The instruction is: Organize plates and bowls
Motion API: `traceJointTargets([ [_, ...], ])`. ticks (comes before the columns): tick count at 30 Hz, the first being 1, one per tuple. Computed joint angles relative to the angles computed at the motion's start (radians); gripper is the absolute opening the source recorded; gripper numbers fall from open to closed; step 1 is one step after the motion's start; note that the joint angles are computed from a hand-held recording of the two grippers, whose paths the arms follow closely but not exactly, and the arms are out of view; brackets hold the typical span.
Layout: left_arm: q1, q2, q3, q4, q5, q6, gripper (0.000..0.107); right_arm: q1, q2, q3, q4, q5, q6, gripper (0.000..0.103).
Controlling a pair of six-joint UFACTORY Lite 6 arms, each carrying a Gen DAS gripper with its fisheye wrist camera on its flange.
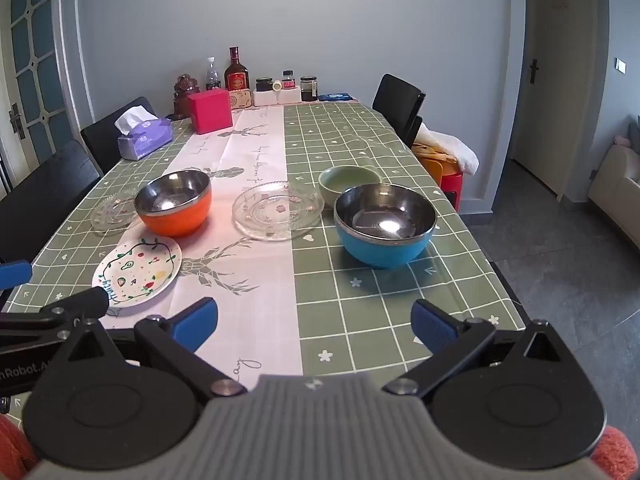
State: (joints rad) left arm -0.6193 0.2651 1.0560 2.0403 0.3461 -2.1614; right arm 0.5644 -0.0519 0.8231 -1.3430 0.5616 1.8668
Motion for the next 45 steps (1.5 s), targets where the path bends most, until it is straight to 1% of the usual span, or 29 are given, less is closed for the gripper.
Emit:
traceJointTargets([
  [4,-0.002,0.002,0.004,-0.01,0.001,0.008,0.103,-0.005,0.003,0.013,0.012,0.006,-0.014,0.1],
  [6,-0.003,0.005,0.009,-0.016,0.001,0.014,0.103,0.003,0.022,0.002,-0.023,0.006,0.036,0.1],
  [8,-0.011,0.012,0.012,-0.018,0.019,0.025,0.103,0.005,0.025,-0.001,-0.033,0.007,0.053,0.1],
  [9,-0.009,0.005,-0.009,0.02,0.039,-0.003,0.103,0.008,0.03,-0.007,-0.046,0.009,0.072,0.1],
  [10,-0.013,0.007,-0.01,0.017,0.047,0.006,0.103,0.009,0.048,0.011,-0.041,0.004,0.058,0.1],
  [13,-0.006,-0.006,-0.02,0.027,0.033,-0.007,0.103,0.019,0.07,0.01,-0.065,0.009,0.094,0.1],
  [15,-0.004,-0.007,-0.02,0.032,0.027,-0.014,0.103,-0.007,0.037,0.016,-0.011,-0.014,0.014,0.1],
  [16,-0.005,-0.007,-0.02,0.028,0.031,-0.01,0.103,-0.01,0.037,0.018,-0.005,-0.018,0.006,0.1],
  [30,-0.004,-0.018,-0.032,0.04,0.039,-0.029,0.103,-0.006,0.048,0.025,-0.005,-0.024,0.001,0.1],
  [45,-0.011,-0.019,-0.026,-0.001,0.045,-0.001,0.103,-0.016,0.043,0.017,-0.014,-0.042,0.033,0.1],
])
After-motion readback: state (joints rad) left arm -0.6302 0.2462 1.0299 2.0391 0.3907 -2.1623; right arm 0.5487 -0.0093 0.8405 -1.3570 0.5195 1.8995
